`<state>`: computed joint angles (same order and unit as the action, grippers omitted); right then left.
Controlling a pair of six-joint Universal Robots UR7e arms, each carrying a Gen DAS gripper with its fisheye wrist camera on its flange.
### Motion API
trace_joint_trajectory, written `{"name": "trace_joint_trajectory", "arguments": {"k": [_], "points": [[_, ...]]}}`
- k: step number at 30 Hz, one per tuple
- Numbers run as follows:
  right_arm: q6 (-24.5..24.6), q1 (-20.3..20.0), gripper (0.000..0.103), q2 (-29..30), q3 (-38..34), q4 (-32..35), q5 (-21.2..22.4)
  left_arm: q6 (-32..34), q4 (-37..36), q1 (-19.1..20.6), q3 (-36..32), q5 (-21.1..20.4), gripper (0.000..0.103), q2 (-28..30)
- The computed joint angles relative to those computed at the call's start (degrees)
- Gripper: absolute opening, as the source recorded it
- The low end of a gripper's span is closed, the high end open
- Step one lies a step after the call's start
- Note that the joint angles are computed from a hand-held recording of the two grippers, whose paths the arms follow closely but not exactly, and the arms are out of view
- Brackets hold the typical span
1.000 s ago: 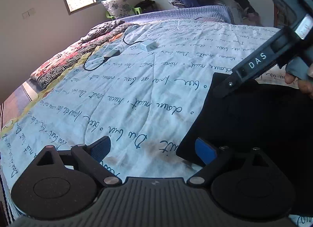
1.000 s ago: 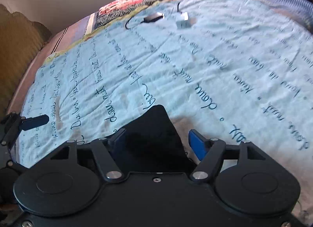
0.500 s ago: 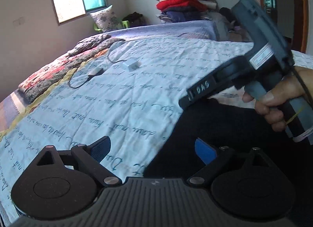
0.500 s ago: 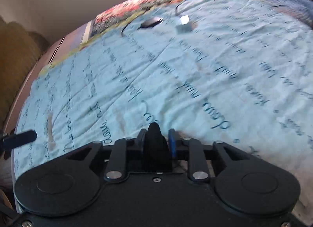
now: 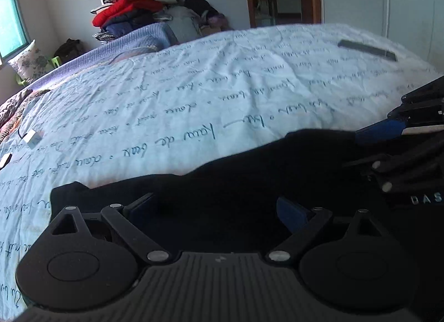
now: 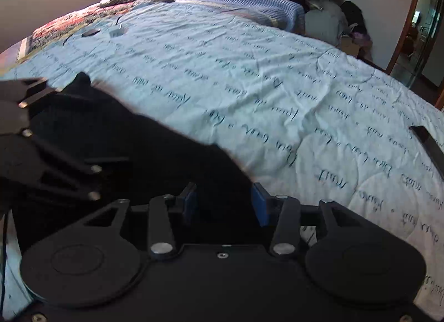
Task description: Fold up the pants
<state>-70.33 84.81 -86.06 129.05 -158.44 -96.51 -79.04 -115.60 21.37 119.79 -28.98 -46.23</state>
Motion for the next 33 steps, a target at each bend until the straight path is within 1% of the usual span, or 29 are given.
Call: {"name": "trace_joint_trajectory", "arguments": {"k": [1, 2, 3, 4, 5, 6, 7, 8, 9, 10, 11, 12, 13, 14, 15, 16, 17, 18, 20, 23, 26, 27, 28, 29, 30, 31, 32, 33], "points": [[-0.31, -0.58, 0.046, 1.25, 0.50, -2.01, 0.38, -0.17, 0.34, 0.65, -0.43, 0.58, 0.101, 0.95], [-0.07, -1.30, 0.054, 2.73, 1.04, -5.62, 2.18, -2.06, 1.99, 0.96, -0.65, 2.31, 0.101, 1.60], [2.16, -1.65, 0.057, 3.79, 0.60, -7.89, 3.07, -5.13, 6.04, 1.39, -1.69, 3.76, 0.103, 2.13], [5.24, -1.60, 0.069, 4.97, -0.08, -10.01, 2.71, -6.72, 8.48, 2.03, -2.59, 3.72, 0.103, 1.88], [8.52, -1.40, 0.071, 5.39, -0.71, -11.12, 2.37, -6.56, 8.52, 2.41, -3.20, 2.54, 0.102, 1.25], [9.86, -1.51, 0.071, 4.59, -0.84, -10.35, 3.34, -7.34, 9.68, 2.25, -3.93, 1.35, 0.100, 0.39], [9.44, -2.13, 0.069, 2.79, -0.27, -9.45, 5.37, -8.35, 10.25, 1.58, -3.89, 1.09, 0.094, -0.32], [8.00, -2.94, 0.069, 0.26, 0.81, -8.39, 7.37, -9.05, 10.26, 0.71, -3.65, 1.07, 0.096, -0.66], [6.54, -3.67, 0.070, -2.19, 2.02, -7.75, 8.26, -8.65, 9.03, 0.05, -3.23, 0.95, 0.096, -0.85], [4.88, -4.50, 0.072, -4.59, 3.30, -7.34, 8.70, -7.10, 6.82, -0.37, -3.03, 0.37, 0.097, -0.76], [2.85, -5.63, 0.076, -7.09, 4.65, -6.96, 8.95, -5.10, 4.47, -0.22, -2.86, -0.29, 0.098, -0.47], [0.80, -6.79, 0.080, -9.07, 5.73, -6.59, 8.57, -3.21, 2.57, 0.31, -3.18, -1.09, 0.099, 0.46], [-1.21, -7.76, 0.086, -10.71, 6.59, -6.07, 7.27, -3.17, 2.94, 0.94, -3.84, -1.52, 0.100, 1.42], [-3.26, -8.68, 0.087, -11.74, 7.27, -5.95, 5.58, -5.04, 4.88, 1.34, -4.62, -1.21, 0.102, 2.65], [-5.42, -9.64, 0.087, -12.89, 8.16, -6.18, 3.25, -7.77, 6.49, 1.02, -4.62, 0.26, 0.102, 3.36], [-7.74, -11.36, 0.087, -14.23, 9.08, -6.35, 2.43, -8.61, 7.26, 0.81, -4.69, 0.66, 0.102, 3.57], [-8.88, -13.92, 0.087, -16.85, 9.60, -4.45, 4.02, -8.75, 7.97, 0.70, -4.91, 0.67, 0.102, 3.69], [-8.70, -16.29, 0.087, -19.62, 9.33, -0.85, 5.52, -9.04, 8.69, 0.61, -5.14, 0.83, 0.102, 3.82], [-8.28, -19.64, 0.090, -23.90, 8.29, 5.01, 5.87, -9.61, 9.26, 0.54, -5.19, 0.98, 0.102, 3.97], [-9.86, -25.57, 0.090, -29.94, 7.07, 10.94, 8.95, -10.16, 9.58, 0.50, -5.31, 1.24, 0.102, 4.25], [-6.72, -31.25, 0.090, -32.95, 6.30, 11.19, 16.64, -10.52, 10.28, 0.51, -5.63, 1.34, 0.102, 4.42], [-4.74, -32.69, 0.090, -32.83, 5.96, 10.50, 19.00, -10.97, 10.78, 0.49, -5.82, 1.20, 0.102, 4.45], [-1.53, -33.70, 0.091, -31.97, 5.82, 8.21, 20.46, -11.55, 11.62, 0.47, -6.19, 0.98, 0.102, 4.51], [1.56, -33.99, 0.093, -30.51, 5.75, 5.32, 20.33, -12.75, 13.39, 0.38, -6.95, 0.59, 0.102, 4.67], [3.54, -33.85, 0.094, -28.93, 5.50, 3.34, 19.04, -14.84, 16.22, 0.18, -8.26, -0.23, 0.101, 4.95], [3.94, -33.43, 0.094, -27.04, 5.23, 1.31, 16.13, -16.49, 17.96, -0.23, -9.38, -1.23, 0.094, 5.20], [1.93, -34.01, 0.094, -26.37, 5.97, -0.97, 15.63, -16.71, 17.31, -0.85, -9.87, -1.91, 0.092, 5.37], [-2.47, -35.50, 0.094, -27.45, 7.01, -1.35, 17.52, -15.54, 14.25, -1.86, -9.59, -2.02, 0.094, 5.49]]}}
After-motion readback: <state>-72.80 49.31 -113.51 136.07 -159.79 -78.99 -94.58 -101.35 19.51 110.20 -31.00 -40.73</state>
